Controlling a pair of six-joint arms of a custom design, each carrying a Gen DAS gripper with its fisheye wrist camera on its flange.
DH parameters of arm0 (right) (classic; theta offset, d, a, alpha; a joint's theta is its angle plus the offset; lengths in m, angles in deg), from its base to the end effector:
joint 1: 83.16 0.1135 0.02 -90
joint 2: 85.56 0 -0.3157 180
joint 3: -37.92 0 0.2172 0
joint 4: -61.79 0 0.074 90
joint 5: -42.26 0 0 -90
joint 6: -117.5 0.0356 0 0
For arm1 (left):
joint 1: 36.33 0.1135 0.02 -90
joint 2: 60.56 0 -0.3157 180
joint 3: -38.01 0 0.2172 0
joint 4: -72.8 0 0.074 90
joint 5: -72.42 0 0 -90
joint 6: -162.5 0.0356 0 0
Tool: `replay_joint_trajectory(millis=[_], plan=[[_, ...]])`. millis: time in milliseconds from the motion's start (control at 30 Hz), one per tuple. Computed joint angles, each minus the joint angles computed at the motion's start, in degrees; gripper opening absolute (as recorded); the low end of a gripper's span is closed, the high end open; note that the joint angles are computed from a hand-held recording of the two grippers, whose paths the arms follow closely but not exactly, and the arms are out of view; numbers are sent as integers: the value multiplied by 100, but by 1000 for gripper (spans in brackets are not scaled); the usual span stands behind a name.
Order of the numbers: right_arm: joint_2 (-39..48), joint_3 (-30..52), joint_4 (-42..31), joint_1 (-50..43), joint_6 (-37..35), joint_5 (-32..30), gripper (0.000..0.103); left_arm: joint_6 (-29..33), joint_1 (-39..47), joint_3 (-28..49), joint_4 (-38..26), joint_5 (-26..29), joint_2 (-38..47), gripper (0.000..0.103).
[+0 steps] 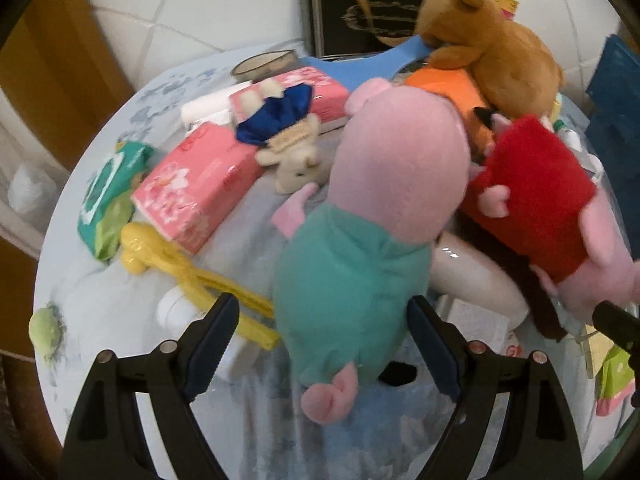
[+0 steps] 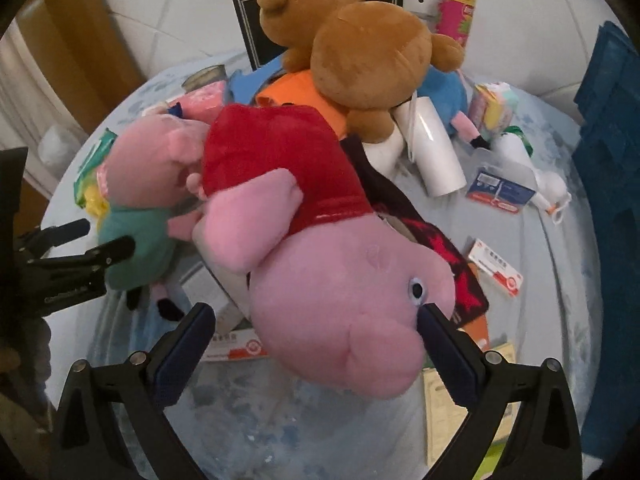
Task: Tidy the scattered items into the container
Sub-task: 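Grasp the green-shirt pig plush with the left tool while the right tool grasps the red-shirt pig plush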
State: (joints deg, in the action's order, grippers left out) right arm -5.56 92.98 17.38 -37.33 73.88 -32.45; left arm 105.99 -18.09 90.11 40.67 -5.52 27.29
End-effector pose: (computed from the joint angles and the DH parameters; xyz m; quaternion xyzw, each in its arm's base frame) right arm 0.1463 0.1372 0.2314 0.0285 0.9749 0.0373 0.2175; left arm 0.2164 0.0635 0.2013 0.1495 0.9647 -0.0095 0.2166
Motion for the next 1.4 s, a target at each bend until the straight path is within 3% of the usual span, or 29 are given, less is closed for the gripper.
replay_joint_trajectory(millis=[267,367,467,633,800,933,1000,1100,1267,1400], plan=[[326,211,37,-564,-669,242,102,-358,-820,-178,404,-344,245,86],[585,52,457,-797,-933,81,102,-512,-1143,-385,850,-672,340,83],[946,-29,619,-740,-977,358,100,-485,-1279,-565,1143,-829,291,76],[938,-260,957,-848,-1014,498,98,-510,-1408,-654,1432,-990,403,79],[961,-479,1499,-1002,-1163,523,103,-652,-1501,-638,1780,-1320,712,81],[1081,-552,1865,-1044,-1334,569,103,-704,-1315,-441,1647,-1114,820,80],[1064,-566,1892,-1113,-1318,458,101,-699,-1174,-361,1486,-914,772,72],[903,-464,1585,-992,-1185,475,93,-618,-910,-239,1037,-517,517,69],[426,-367,1039,-712,-699,493,90,-340,-561,-132,234,33,-406,69],[-125,-95,232,-165,-183,918,88,-169,-300,98,-539,370,-1104,69]])
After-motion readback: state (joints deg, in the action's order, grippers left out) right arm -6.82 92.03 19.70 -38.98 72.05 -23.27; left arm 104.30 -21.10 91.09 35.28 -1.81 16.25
